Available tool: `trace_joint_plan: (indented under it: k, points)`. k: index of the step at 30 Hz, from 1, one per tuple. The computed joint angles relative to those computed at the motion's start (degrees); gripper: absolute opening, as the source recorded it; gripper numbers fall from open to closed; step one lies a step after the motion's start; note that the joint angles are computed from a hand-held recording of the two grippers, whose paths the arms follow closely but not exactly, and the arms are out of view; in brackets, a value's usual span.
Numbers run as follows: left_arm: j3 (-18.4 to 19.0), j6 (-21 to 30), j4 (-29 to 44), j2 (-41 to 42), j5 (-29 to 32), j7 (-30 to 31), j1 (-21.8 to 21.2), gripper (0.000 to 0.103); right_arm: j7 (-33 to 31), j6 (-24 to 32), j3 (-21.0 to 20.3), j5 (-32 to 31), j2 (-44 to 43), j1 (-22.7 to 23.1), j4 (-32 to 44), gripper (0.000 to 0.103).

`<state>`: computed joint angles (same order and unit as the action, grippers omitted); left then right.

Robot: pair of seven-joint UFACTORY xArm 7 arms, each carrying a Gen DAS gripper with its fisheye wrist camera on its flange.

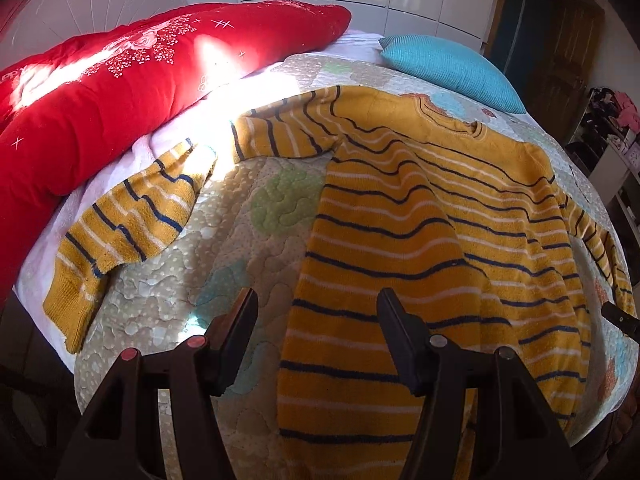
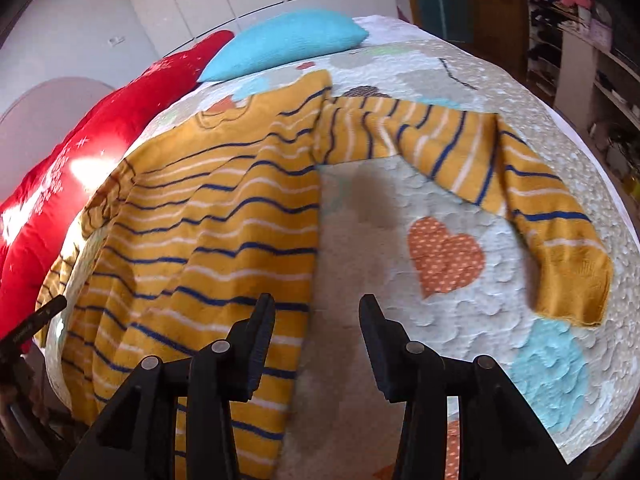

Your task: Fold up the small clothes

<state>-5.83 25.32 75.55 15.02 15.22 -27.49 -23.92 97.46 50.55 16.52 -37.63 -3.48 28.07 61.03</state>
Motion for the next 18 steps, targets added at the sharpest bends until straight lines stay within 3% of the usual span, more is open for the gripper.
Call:
trace_joint_plan:
  k: [2, 7, 18]
  points:
    - [-0.1, 0.0, -0.7, -0.6, 0.3, 0.0, -0.2, 0.061, -0.1, -0.3, 0.3, -0.6, 2.1, 0.5, 1.8, 0.055]
    - [0.2, -0.4, -2.2, -1.8, 2.7, -1.2, -0.7, 0.066, -3.0, -2.2, -1.9, 1.1, 5.5, 1.1, 4.2, 0.055]
    - [0.0, 0.3, -3.6, -3.6, 8.3, -3.8, -1.4, 0.066, -1.3, -3.8, -2.4, 1.8, 3.8, 1.3, 1.0, 0.058]
